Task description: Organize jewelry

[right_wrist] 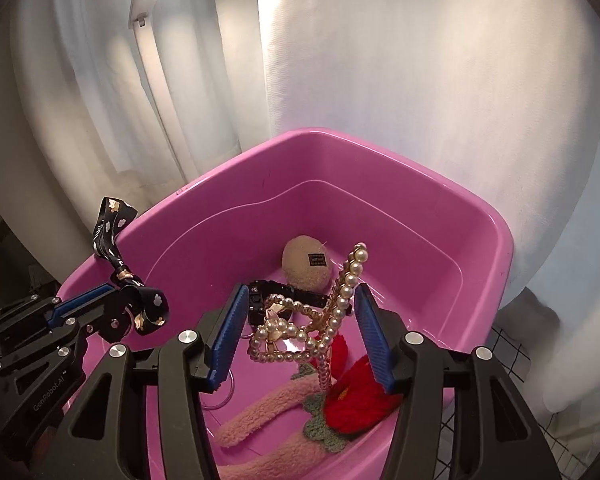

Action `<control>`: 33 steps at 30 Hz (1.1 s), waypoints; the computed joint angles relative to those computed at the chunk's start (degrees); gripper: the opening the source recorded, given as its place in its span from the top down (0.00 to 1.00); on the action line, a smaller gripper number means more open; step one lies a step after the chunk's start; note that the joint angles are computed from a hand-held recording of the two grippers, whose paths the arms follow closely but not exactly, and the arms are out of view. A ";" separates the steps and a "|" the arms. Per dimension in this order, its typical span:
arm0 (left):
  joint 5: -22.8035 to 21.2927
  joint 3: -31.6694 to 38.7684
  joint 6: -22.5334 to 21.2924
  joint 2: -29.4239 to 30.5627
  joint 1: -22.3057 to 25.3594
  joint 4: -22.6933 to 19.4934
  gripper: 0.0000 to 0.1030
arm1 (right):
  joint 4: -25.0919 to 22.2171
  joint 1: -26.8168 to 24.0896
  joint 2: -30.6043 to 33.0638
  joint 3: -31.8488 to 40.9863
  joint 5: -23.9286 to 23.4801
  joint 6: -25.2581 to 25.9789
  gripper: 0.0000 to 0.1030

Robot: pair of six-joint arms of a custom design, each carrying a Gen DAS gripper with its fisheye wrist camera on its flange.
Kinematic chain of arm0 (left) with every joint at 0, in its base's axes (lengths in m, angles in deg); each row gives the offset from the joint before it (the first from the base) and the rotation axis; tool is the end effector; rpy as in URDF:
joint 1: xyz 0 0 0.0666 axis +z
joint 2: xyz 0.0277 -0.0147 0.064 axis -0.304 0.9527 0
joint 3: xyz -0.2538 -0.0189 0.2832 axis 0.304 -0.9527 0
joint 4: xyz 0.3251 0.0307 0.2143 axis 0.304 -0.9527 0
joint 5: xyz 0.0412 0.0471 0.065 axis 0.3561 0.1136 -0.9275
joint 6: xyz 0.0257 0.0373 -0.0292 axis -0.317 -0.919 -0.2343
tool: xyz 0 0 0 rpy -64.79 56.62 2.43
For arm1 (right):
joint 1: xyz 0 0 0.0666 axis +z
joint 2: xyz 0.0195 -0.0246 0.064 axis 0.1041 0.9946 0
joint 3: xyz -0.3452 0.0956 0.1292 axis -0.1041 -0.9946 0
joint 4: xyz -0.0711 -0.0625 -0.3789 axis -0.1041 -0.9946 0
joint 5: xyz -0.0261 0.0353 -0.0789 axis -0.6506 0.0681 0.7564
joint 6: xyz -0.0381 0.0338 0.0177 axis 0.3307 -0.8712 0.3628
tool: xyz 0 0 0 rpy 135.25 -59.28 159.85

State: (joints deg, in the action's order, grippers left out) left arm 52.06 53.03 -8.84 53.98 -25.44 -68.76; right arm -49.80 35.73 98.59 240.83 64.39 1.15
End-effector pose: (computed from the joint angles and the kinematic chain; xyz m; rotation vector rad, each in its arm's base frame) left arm 0.4967 -0.0686 0.6251 0.0746 2.4063 -0.1177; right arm 0.4889 0.2732 0.6412 -0.3040 2.3634 0.1788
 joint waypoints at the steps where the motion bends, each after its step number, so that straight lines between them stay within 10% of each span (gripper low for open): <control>1: -0.07 -0.06 -0.03 -0.05 0.01 -0.19 0.84 | -0.37 0.14 0.26 0.62 0.90 0.07 0.39; 6: -1.17 -1.96 1.32 -1.65 0.26 1.11 0.23 | 0.41 0.65 -1.54 -1.32 2.95 0.21 0.36; 33: -5.64 -0.76 1.21 -3.33 -1.42 -1.99 0.17 | 5.74 3.21 -14.44 -16.80 8.99 -2.67 0.36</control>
State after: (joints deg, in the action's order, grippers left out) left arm 46.42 52.27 -7.63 50.66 -26.86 -70.76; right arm -44.06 38.94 84.15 224.03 73.38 -1.53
